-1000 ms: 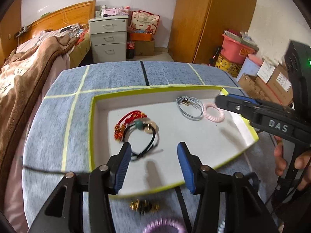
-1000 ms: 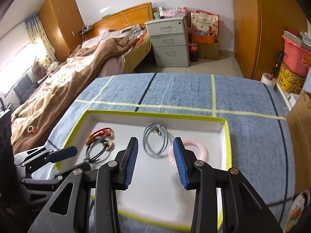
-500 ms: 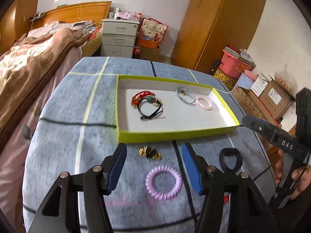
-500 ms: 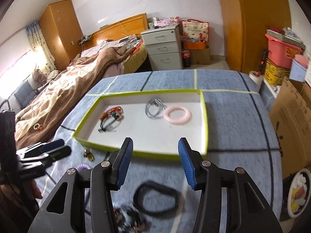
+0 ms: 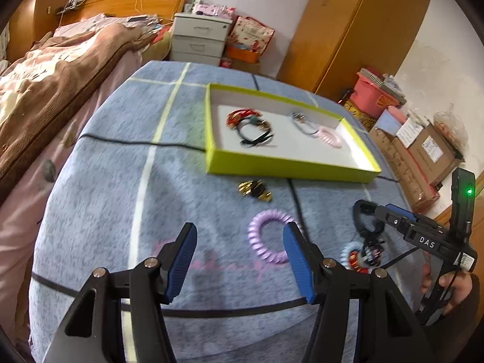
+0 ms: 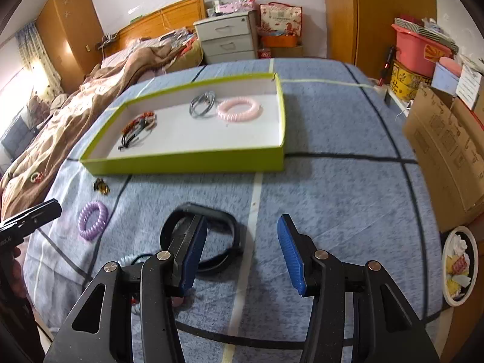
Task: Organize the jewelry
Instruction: 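Reach the right tool to the black watch band and close on it, then grasp the purple coil hair tie with the left tool while the right tool holds the watch band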
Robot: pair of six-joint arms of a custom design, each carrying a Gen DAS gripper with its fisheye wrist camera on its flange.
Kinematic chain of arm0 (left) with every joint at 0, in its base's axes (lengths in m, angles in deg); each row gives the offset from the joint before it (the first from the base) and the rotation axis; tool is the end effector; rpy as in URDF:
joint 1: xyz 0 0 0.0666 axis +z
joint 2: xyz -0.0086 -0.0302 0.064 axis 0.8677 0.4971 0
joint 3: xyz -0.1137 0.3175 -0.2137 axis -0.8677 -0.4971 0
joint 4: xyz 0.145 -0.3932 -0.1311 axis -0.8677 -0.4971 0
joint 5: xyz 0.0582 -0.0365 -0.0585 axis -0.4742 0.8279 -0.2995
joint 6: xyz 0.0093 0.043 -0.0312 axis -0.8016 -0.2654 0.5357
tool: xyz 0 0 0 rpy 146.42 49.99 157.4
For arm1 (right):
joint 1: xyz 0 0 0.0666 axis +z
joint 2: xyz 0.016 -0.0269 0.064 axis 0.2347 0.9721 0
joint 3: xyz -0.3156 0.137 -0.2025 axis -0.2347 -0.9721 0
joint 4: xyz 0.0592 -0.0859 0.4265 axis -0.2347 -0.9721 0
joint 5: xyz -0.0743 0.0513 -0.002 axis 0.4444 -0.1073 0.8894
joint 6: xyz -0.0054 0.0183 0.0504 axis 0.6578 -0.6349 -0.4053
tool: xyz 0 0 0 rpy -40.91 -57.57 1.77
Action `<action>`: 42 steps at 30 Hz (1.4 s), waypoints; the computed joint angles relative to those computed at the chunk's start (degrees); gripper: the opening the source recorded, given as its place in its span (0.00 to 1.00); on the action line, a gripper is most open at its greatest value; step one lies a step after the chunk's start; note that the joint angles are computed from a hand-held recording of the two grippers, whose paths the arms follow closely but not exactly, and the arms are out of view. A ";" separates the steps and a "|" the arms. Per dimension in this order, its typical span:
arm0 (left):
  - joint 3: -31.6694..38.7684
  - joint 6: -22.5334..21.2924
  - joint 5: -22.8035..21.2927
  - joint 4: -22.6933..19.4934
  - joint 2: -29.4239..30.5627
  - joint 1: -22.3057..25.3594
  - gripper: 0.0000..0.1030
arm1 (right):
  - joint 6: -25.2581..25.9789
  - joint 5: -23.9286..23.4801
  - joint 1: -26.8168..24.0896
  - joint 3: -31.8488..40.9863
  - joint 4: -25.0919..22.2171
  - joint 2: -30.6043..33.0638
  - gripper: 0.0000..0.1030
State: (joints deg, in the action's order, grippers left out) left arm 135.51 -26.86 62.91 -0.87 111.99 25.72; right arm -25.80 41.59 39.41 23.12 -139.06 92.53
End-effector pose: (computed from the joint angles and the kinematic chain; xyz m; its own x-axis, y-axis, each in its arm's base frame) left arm 0.3678 -0.2585 0.4794 -0.7898 0.1811 -0.5859 0.4089 0.8676 -0.2829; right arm 0.2939 0.1323 0.4656 -0.7808 0.2404 -0.5767 0.1809 0.9705 0.1596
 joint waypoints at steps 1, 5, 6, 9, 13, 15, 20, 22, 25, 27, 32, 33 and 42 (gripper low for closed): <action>-0.32 0.24 0.13 0.02 -0.22 0.25 0.60 | 0.03 -0.04 0.04 -0.08 -0.14 0.10 0.48; -1.19 0.15 0.47 0.16 -0.90 0.80 0.60 | 0.04 0.54 0.12 -0.05 -0.41 0.47 0.48; -1.19 0.19 0.61 0.02 -0.80 0.83 0.60 | 0.15 0.60 0.05 0.00 -0.52 0.72 0.48; -1.33 0.11 0.89 -0.01 -0.74 0.58 0.60 | 0.31 0.70 0.11 0.22 -0.40 1.12 0.48; -1.27 0.28 0.93 -0.36 -0.45 0.40 0.60 | 0.44 1.33 0.40 0.15 -0.40 1.16 0.47; -1.02 0.15 0.57 -0.60 -0.12 0.25 0.60 | 0.59 3.17 0.91 0.39 -1.18 1.52 0.38; -0.53 0.12 1.00 -0.53 0.64 -0.05 0.60 | 0.39 1.95 0.21 -0.01 -0.57 0.76 0.22; -0.23 -0.05 0.87 -0.60 1.07 -0.23 0.60 | 0.22 2.25 0.32 -0.09 -0.60 0.61 0.21; 0.54 -0.03 0.28 -1.36 2.08 -0.40 0.59 | 0.21 2.31 0.22 -0.16 -0.92 0.36 0.19; 0.75 -0.96 -0.91 -1.32 2.28 -0.82 0.59 | -0.09 3.23 0.26 -0.22 -1.51 0.05 0.17; 1.35 -2.01 -2.05 -1.63 3.13 -1.46 0.59 | -1.36 4.56 -0.46 -0.81 -2.58 -1.33 0.16; 1.38 -2.53 -2.67 -1.53 3.20 -1.75 0.59 | -1.48 5.06 -0.47 -0.86 -2.87 -1.53 0.16; 2.54 -7.08 -9.53 -2.81 4.61 -4.21 0.55 | -2.98 6.27 -1.14 -1.60 -2.97 -3.37 0.13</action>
State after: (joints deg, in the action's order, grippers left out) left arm 138.05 -33.94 53.38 -3.68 116.60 21.52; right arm -28.78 47.86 38.27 21.52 -142.03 89.16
